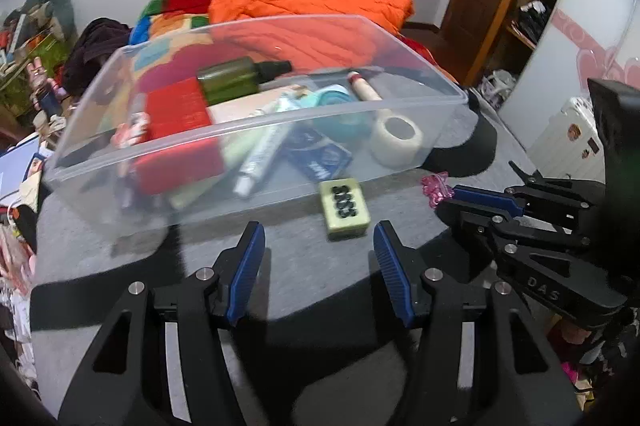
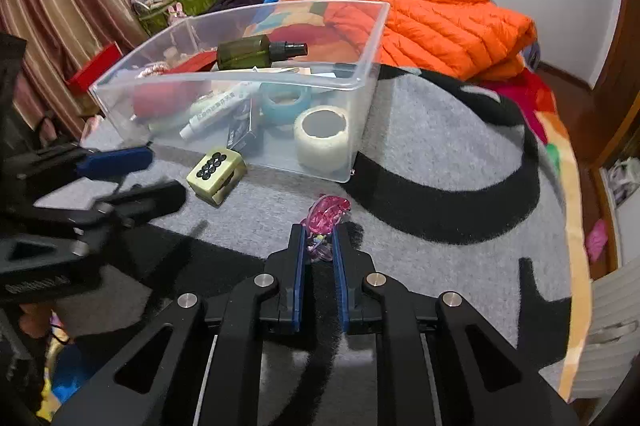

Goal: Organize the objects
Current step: 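Grasp the yellow-green block with the left tool while the right tool grasps the pink toy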

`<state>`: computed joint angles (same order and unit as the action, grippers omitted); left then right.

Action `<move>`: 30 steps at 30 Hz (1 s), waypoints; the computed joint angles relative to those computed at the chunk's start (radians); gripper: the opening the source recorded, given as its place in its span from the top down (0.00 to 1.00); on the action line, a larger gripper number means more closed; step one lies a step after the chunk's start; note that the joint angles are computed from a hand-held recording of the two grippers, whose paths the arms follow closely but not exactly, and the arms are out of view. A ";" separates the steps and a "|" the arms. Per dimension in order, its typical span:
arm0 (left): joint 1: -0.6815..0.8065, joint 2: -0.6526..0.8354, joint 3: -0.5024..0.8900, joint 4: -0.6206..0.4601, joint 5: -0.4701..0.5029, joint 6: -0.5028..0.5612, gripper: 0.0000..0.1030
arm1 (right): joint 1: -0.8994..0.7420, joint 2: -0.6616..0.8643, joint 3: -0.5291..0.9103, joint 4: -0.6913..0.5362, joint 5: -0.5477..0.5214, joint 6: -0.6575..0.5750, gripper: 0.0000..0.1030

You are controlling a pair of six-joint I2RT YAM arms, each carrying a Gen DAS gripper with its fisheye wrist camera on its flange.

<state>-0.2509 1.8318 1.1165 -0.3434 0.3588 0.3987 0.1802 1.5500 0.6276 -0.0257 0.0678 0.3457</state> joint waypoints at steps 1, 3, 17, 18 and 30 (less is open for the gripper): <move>-0.008 0.008 0.008 -0.002 -0.007 0.000 0.45 | -0.009 -0.006 -0.008 0.004 -0.007 0.000 0.89; -0.033 0.033 0.030 -0.008 -0.031 -0.003 0.45 | -0.011 -0.001 -0.004 0.005 -0.002 0.000 0.89; -0.031 0.049 0.033 -0.002 -0.018 -0.022 0.77 | 0.007 -0.139 -0.060 -0.003 0.020 -0.008 0.93; -0.028 0.036 0.019 0.008 -0.015 -0.020 0.77 | 0.008 -0.147 -0.062 -0.005 0.022 -0.007 0.93; 0.030 -0.131 -0.072 0.036 0.077 -0.007 0.77 | -0.008 0.045 0.061 -0.024 0.049 -0.028 0.71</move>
